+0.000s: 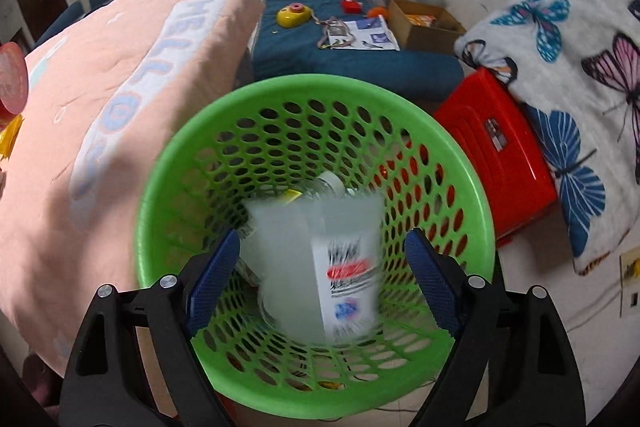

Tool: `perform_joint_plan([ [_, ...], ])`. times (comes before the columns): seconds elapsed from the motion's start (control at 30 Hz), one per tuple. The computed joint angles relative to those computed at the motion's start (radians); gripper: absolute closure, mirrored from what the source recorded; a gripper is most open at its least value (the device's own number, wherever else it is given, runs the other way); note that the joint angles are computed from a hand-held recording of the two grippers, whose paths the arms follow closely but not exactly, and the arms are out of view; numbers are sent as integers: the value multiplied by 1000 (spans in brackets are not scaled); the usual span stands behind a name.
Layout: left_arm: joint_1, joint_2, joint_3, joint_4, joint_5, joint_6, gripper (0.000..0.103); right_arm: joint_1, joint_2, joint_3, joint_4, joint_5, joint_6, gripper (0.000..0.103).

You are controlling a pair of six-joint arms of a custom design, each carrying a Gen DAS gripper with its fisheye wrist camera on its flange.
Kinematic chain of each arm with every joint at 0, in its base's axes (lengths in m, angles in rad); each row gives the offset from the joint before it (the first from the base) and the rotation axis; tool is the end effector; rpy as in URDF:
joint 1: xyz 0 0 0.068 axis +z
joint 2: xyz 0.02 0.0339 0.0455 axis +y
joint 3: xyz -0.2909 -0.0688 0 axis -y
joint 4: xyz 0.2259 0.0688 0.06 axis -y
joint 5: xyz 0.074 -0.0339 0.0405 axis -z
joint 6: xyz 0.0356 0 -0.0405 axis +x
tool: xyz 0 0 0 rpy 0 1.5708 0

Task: Collect trash
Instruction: 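Drop the yogurt tub and red cup into the green basket with both grippers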

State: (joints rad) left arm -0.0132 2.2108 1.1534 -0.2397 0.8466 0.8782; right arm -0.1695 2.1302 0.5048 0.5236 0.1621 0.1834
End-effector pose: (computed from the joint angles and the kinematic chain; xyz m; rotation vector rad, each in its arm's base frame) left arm 0.3829 -0.0317 0.0856 1.1775 2.1167 -0.8493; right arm 0.2664 -0.0514 0.0339 0.5185 2.6137 -0.2120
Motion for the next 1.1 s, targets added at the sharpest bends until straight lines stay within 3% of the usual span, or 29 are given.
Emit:
perform_joint_plan([
  [0.37,-186,19,-44,105,-55,-76,98,-48,-77,-153,125,-18,-18,16],
  [0.93,-434,178,74,115,-182,-216,97,-42,-136,-330,278,-10,-14,16],
  [1.0,-451,190,86,117,-197,-231,92,-50,-127,-337,292,-16,-14,16],
  [1.1,-460,199,101,107,-198,-247,69,-58,-113,-347,311,-23,-13,16],
])
